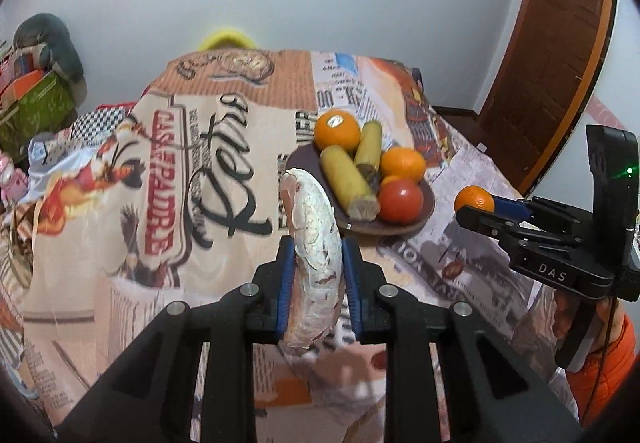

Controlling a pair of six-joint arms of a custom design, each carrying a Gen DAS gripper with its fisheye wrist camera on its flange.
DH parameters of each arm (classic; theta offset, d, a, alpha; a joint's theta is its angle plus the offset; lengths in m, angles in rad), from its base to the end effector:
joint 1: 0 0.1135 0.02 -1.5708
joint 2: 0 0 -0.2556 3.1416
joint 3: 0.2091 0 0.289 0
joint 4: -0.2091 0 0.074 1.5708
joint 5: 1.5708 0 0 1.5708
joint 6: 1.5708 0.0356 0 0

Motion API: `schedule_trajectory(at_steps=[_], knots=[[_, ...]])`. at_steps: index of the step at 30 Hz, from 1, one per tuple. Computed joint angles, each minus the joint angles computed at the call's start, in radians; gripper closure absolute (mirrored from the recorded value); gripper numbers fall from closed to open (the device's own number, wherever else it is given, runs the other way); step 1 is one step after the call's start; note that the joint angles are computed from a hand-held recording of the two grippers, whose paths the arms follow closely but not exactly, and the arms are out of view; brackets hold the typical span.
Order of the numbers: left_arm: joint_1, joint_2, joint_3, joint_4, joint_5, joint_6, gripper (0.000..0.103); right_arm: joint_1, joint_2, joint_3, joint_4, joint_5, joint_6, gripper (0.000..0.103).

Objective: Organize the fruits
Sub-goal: 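Carry the peeled orange piece onto the plate with the left gripper while the right gripper places the tangerine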

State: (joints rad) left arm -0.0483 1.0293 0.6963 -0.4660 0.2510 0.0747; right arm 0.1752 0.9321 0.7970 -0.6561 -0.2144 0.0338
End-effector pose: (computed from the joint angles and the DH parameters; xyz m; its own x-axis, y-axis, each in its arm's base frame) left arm 0.2500 -0.0209 0.2191 -0.6974 0.1061 -0.7088 0.2726 0.9539 -0.1255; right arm 0.2274 0.0479 0.2627 -0.7106 -0.0922 -0.6975 -0.2937 0.9397 0.1750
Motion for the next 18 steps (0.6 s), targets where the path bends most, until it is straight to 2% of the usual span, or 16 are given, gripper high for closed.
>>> schedule_trajectory(at_steps=[18], knots=[[-0.092,0.307,0.21,0.158,-0.07,-0.034,0.08,-0.029,0.184,0.096,0.123,-0.009,-0.053,0.068]])
